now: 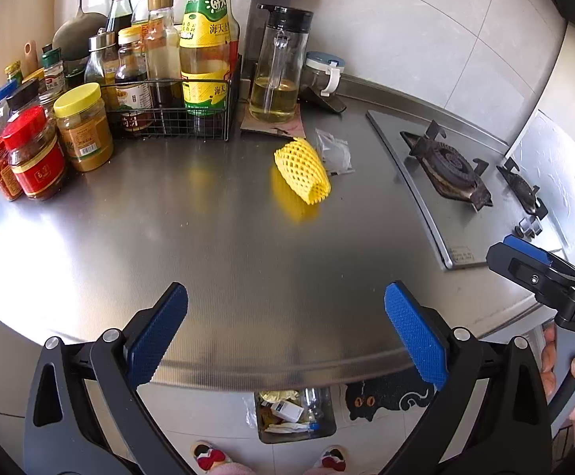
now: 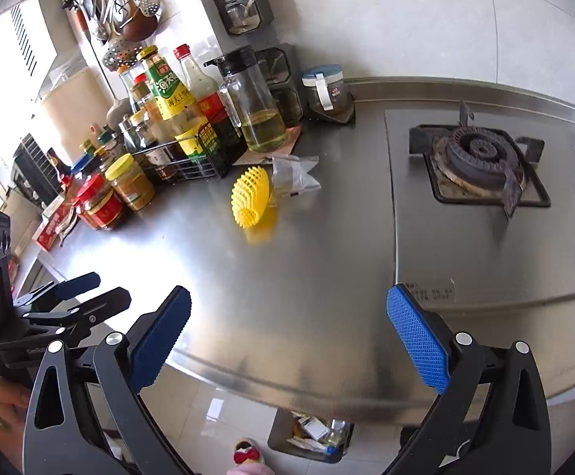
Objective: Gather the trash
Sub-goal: 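Move both open grippers up to the yellow foam net and zip bag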
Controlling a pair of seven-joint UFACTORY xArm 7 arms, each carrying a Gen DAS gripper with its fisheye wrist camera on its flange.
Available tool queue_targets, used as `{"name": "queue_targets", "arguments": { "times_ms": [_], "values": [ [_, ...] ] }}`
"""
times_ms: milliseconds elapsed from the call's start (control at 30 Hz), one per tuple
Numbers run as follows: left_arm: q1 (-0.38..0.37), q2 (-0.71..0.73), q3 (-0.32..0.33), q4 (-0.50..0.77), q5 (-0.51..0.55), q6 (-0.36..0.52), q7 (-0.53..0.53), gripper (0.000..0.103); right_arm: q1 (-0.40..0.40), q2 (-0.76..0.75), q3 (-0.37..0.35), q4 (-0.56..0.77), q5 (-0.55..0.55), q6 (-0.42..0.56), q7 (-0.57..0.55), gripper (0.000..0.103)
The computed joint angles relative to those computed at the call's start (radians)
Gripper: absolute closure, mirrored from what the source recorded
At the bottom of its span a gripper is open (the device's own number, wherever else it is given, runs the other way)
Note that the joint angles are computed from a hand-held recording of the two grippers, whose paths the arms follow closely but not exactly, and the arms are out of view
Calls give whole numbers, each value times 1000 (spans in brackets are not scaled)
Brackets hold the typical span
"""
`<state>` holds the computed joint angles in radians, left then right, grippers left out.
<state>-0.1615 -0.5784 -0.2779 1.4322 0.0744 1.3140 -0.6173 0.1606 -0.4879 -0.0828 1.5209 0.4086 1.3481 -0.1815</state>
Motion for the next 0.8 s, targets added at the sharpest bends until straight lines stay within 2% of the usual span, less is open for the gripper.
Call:
{"name": "queue_targets", "arguments": {
  "times_ms": [200,267,333,467,600,700,800],
  "values": [
    [11,103,35,36,20,-82,41,9,2,202,24,170,40,3,65,24],
    [11,138,51,47,19,-110,52,10,-8,269,30,223,70,3,100,26],
    [9,170,66,55,15,-133,59,13,-21,342,48,287,70,4,136,33],
    [-5,248,85,96,-2,-156,77,14,-33,479,104,420,10,5,179,34],
    [-24,328,82,150,24,-155,102,14,-31,590,143,520,-51,20,221,34],
    [-38,367,87,167,37,-157,104,15,-28,639,159,553,-87,23,245,34],
    [-48,389,102,165,26,-170,106,20,-27,667,167,569,-103,23,252,33]
  ]
}}
